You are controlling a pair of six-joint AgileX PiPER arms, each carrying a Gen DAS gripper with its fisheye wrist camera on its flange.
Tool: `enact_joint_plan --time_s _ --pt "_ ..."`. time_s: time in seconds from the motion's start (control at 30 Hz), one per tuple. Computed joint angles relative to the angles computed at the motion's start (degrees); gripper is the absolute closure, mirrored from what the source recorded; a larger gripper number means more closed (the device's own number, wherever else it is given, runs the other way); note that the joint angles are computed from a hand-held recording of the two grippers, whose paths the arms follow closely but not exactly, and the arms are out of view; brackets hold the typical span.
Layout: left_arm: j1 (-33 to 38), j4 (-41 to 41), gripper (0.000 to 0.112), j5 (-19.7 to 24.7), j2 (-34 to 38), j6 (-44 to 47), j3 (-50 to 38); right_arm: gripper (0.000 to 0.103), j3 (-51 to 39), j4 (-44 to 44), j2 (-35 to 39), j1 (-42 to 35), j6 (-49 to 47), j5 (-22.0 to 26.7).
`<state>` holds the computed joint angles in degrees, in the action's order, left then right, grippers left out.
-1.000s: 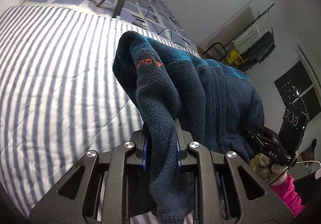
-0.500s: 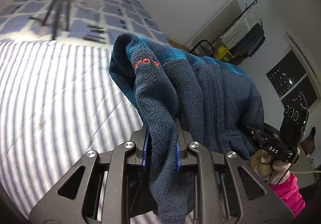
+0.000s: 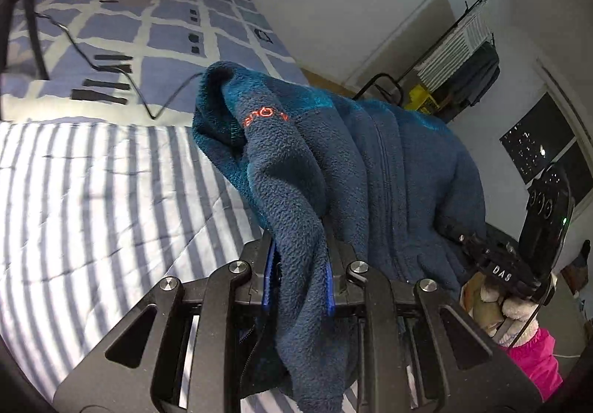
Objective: Fold large clothes
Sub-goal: 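Lift the fleece bundle with both grippers and carry it along the bed, then lower the fleece bundle onto the bed and open both grippers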
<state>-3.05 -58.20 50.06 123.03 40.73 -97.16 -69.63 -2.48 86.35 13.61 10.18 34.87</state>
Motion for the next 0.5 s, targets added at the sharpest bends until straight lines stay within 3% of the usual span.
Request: enact_joint_plan --time_s 0.2,0.27,0.37,0.4,0.43,0.5 --pt "-2.0 1.2 0.093 -3.7 5.3 -3.2 -3.4 0.075 1.1 5.4 3.7 -5.3 -7.9 -3.5" --pt "-1.7 2.9 0.090 -3.8 6.5 -5.3 -4.3 0.070 1.3 2.0 5.5 -5.7 -5.3 -3.9" --pt "-1.2 5.3 0.068 -4.2 7.2 -7.1 -4.5 0.060 1.2 5.2 7.7 -8.8 -6.3 -3.0" --pt "-0.8 5.1 0.062 -4.4 7.3 -6.7 -4.0 0.050 1.9 6.5 7.3 -9.8 -6.6 -3.2" --pt "-0.4 4.6 0.059 -4.1 7.2 -6.3 -3.5 0.043 2.9 5.6 6.5 -10.2 -4.7 -3.8" --pt "0.2 4.0 0.059 -3.6 6.9 -5.9 -2.9 0.041 3.5 2.0 5.8 -10.1 -1.2 -3.6"
